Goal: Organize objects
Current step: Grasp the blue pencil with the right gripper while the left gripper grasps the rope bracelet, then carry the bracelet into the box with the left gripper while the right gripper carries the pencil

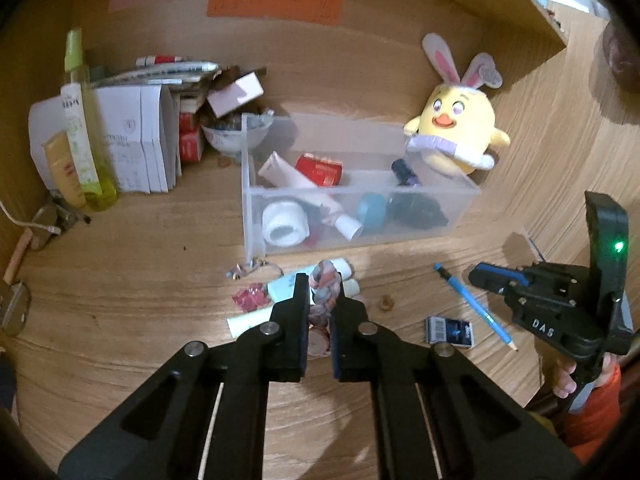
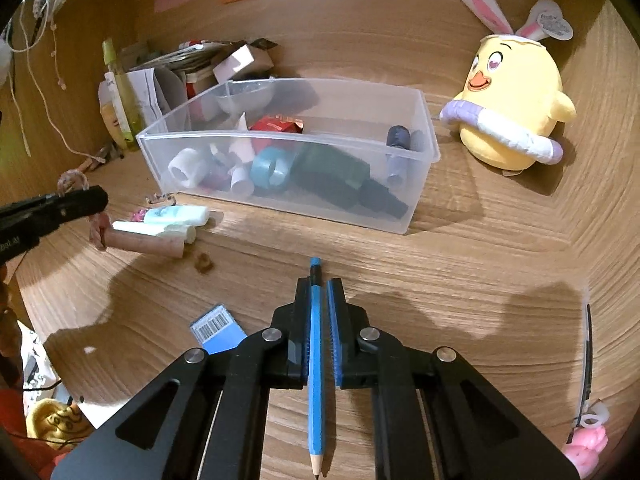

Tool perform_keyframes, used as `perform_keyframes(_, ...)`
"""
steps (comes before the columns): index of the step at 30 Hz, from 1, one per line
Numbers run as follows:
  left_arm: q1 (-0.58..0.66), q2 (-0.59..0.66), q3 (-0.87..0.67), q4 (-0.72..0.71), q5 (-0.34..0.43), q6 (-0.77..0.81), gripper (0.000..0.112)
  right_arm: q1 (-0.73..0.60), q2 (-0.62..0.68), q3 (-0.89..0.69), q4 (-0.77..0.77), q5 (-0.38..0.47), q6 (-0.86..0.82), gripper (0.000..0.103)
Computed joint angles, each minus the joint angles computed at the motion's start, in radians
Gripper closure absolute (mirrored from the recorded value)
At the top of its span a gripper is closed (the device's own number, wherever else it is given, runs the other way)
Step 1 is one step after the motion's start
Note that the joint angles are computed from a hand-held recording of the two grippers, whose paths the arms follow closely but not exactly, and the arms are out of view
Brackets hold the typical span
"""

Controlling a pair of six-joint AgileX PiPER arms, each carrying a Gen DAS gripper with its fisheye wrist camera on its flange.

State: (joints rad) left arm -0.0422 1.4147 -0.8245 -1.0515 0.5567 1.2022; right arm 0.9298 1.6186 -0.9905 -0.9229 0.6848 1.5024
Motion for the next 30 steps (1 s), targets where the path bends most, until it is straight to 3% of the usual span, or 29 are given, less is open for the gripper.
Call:
perform_keyframes(2, 0.000, -0.011, -0.002, -0.006, 0.005, 0.006, 0.105, -0.008, -0.011, 0.000, 0.035, -0.002, -0.027, 0.095)
perform_keyframes(5, -0.007, -0.023, -0.009, -0.013, 0.013, 0.013, 0.105, -0.048, -0.019, 0.004, 0.116, -0.046, -0.115, 0.083)
perform_keyframes(12, -0.012, -0.035, -0.010, -0.033, 0.020, 0.040, 0.105, -0.087, 0.062, -0.063, 0.218, -0.037, -0.276, 0.082)
perform_keyframes(18, 0.005, -0.013, -0.029, -0.030, 0.042, 0.033, 0.105, -0.074, 0.111, -0.119, 0.211, -0.008, -0.322, 0.095)
perform_keyframes(24, 0.013, 0.011, -0.065, -0.029, 0.051, 0.032, 0.105, -0.098, 0.109, -0.119, 0.248, -0.047, -0.351, 0.096)
perform_keyframes(30, -0.012, 0.034, -0.117, -0.010, 0.031, 0.002, 0.105, -0.079, 0.063, -0.102, 0.149, -0.042, -0.241, 0.096)
